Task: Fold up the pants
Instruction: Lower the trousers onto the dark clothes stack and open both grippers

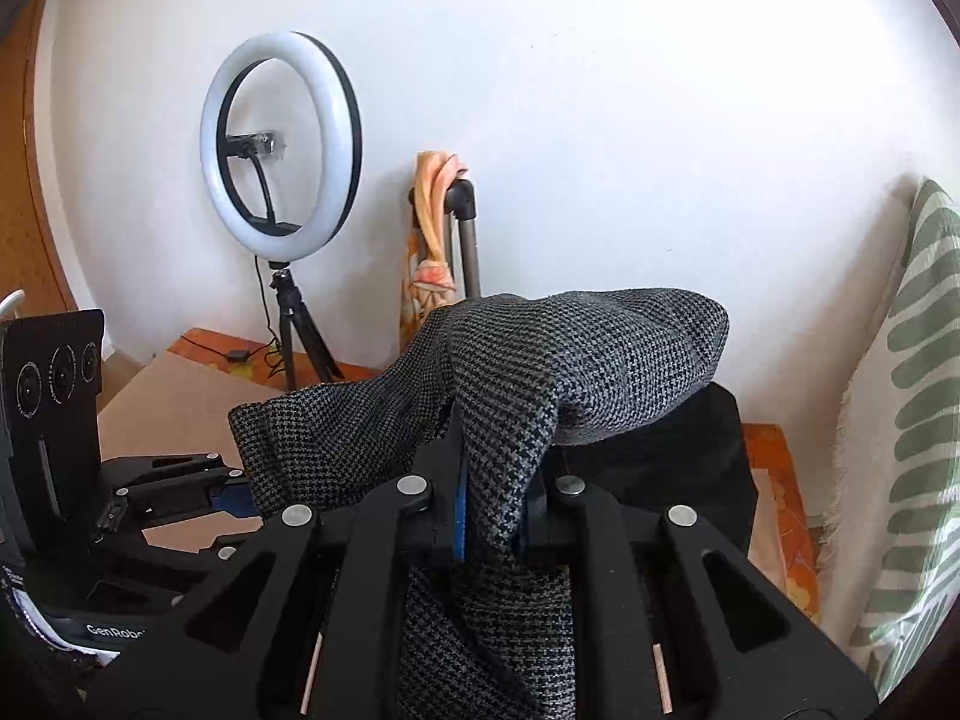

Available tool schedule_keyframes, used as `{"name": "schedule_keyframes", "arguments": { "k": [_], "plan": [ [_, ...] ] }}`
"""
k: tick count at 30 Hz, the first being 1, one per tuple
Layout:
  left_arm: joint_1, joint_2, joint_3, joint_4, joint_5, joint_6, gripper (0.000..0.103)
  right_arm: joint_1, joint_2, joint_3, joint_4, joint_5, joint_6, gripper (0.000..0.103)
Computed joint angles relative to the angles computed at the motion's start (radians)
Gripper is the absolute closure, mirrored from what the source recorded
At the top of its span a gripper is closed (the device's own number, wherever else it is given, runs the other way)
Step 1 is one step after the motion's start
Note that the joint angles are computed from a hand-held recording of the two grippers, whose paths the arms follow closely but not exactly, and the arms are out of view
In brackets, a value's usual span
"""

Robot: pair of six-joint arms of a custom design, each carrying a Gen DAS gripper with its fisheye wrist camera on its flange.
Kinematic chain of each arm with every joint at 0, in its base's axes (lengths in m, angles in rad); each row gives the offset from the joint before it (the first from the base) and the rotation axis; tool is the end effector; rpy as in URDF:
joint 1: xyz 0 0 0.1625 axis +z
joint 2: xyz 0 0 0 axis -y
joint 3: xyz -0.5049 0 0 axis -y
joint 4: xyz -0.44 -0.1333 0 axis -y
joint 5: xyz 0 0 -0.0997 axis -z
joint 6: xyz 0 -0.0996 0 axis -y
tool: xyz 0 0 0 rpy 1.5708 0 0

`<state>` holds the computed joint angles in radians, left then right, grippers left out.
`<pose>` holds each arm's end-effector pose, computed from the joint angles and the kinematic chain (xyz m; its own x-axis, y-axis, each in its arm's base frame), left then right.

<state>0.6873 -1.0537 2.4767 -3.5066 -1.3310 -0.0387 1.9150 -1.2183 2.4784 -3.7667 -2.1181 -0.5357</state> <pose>-0.2473 -0.4060 0.1308 -0.7319 0.6550 -0.1878 0.6457 0.5786 -0.4983 0.2240 -0.3834 0.2472 -0.7106 -0.1937 0.6764 -0.6546 0.5344 -0.5347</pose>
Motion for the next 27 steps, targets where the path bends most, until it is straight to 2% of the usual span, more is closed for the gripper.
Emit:
{"name": "schedule_keyframes", "arguments": {
  "k": [6, 10, 12, 15, 18, 21, 22, 23, 25, 27],
  "plan": [
    [0.043, 0.160, -0.111, -0.057, -0.030, 0.013, 0.069, -0.133, -0.019, -0.046, 0.009, 0.090, -0.120, 0.091],
    [0.059, 0.263, -0.154, -0.118, -0.023, 0.017, 0.069, -0.221, -0.018, -0.076, 0.036, 0.155, -0.210, 0.091],
    [0.073, 0.306, -0.172, -0.130, -0.027, 0.003, 0.069, -0.270, -0.023, -0.091, 0.073, 0.201, -0.225, 0.091],
    [0.102, 0.346, -0.185, -0.116, -0.048, -0.033, 0.069, -0.355, -0.036, -0.107, 0.143, 0.263, -0.184, 0.091],
    [0.109, 0.359, -0.173, -0.125, -0.065, -0.043, 0.069, -0.444, -0.066, -0.105, 0.216, 0.343, -0.086, 0.090],
    [0.112, 0.349, -0.155, -0.124, -0.091, -0.047, 0.069, -0.521, -0.125, -0.090, 0.298, 0.430, 0.052, 0.077],
    [0.113, 0.343, -0.150, -0.119, -0.096, -0.048, 0.069, -0.537, -0.144, -0.080, 0.306, 0.447, 0.086, 0.066],
    [0.115, 0.337, -0.143, -0.117, -0.101, -0.048, 0.069, -0.548, -0.157, -0.065, 0.292, 0.455, 0.102, 0.057],
    [0.123, 0.327, -0.134, -0.110, -0.107, -0.046, 0.069, -0.570, -0.191, -0.034, 0.288, 0.481, 0.110, 0.046],
    [0.135, 0.320, -0.127, -0.099, -0.121, -0.045, 0.069, -0.602, -0.231, -0.006, 0.321, 0.525, 0.124, 0.043]
  ]
}}
